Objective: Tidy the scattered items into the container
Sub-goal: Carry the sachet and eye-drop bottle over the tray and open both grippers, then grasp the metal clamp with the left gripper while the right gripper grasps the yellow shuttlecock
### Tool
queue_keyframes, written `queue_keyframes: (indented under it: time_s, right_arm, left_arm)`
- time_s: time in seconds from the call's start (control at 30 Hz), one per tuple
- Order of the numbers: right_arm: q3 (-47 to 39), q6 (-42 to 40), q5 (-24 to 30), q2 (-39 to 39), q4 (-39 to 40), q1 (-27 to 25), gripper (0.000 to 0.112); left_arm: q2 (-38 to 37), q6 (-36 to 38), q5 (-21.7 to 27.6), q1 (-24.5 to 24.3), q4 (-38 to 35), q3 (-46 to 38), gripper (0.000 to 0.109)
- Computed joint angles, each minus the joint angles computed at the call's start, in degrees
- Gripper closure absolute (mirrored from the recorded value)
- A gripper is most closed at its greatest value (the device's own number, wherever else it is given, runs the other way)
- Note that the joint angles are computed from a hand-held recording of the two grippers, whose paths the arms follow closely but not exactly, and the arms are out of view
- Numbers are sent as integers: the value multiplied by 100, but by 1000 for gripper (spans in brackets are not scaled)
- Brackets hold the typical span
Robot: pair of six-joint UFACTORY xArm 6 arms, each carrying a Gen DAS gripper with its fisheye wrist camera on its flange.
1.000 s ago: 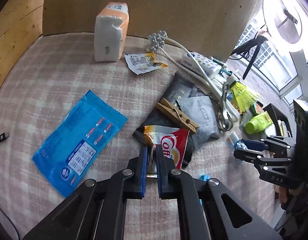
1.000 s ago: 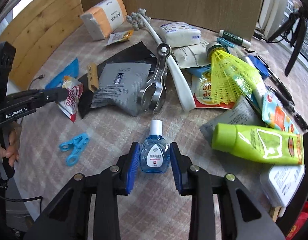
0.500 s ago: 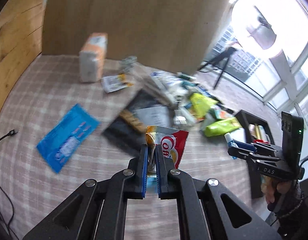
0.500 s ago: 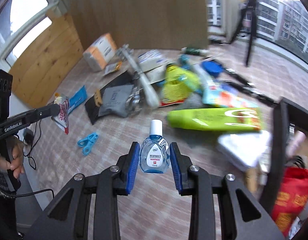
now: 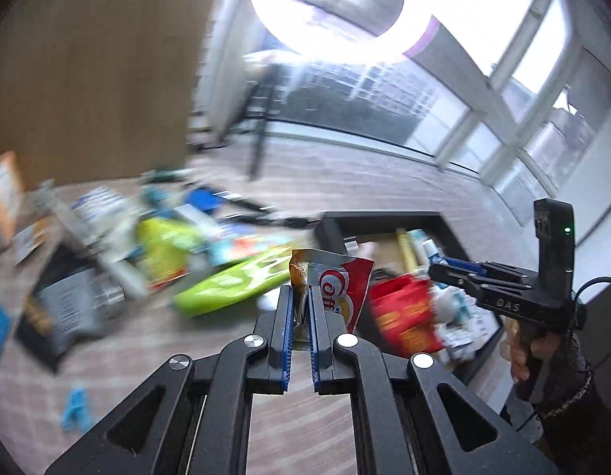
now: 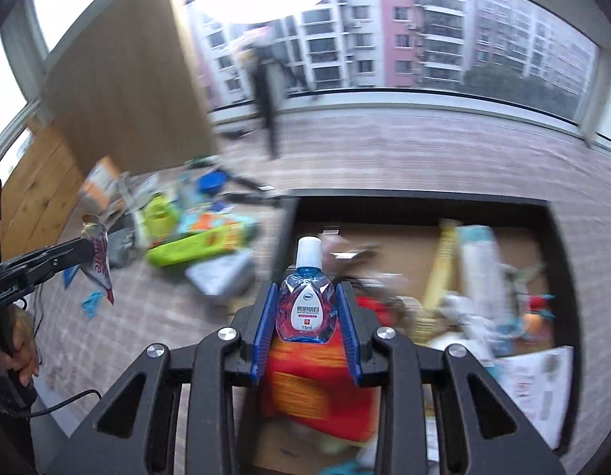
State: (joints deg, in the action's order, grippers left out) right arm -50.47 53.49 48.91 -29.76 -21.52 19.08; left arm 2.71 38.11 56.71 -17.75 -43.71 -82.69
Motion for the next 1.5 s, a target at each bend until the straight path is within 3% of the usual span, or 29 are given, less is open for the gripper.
queue_keyframes:
  time_s: [0.3,0.6,0.63,0.67,0.7,0.8,1.03,1.5]
  right_arm:
    - [815,-798,679,-1586,278,-975,82]
    - [1202,-1589,756,-2343,664,-1795,81]
    - [1233,-1611,721,-2406,638,-1831,79]
    - [1183,-1582,830,-2390,565,-1839,61]
    - [1114,-1499,968,-2349,419,-1806,44]
    - [1081,-1279,1000,-2375,-111,-1626,42]
    - [1031,-1369,557,-2077,119,-1505,42]
    - [96,-1300,-248,-320,247,-446,42]
  left_arm:
    - [394,-415,-457,-1376,23,-492,102]
    - [748,-844,-839,-2236,449,-941,101]
    - [799,-982,-879,-2279,570,-987,87]
    - [844,-1191,-923,-2319,736,-1027,68]
    - [834,-1259,-1013,-2341,754,-988,63]
    - [788,-1379,-1184,-2357,847,-875,61]
    - [512,-1455,-1249,-2083,990,-519,61]
    - [-80,-1283,-995,-720,1018,344,61]
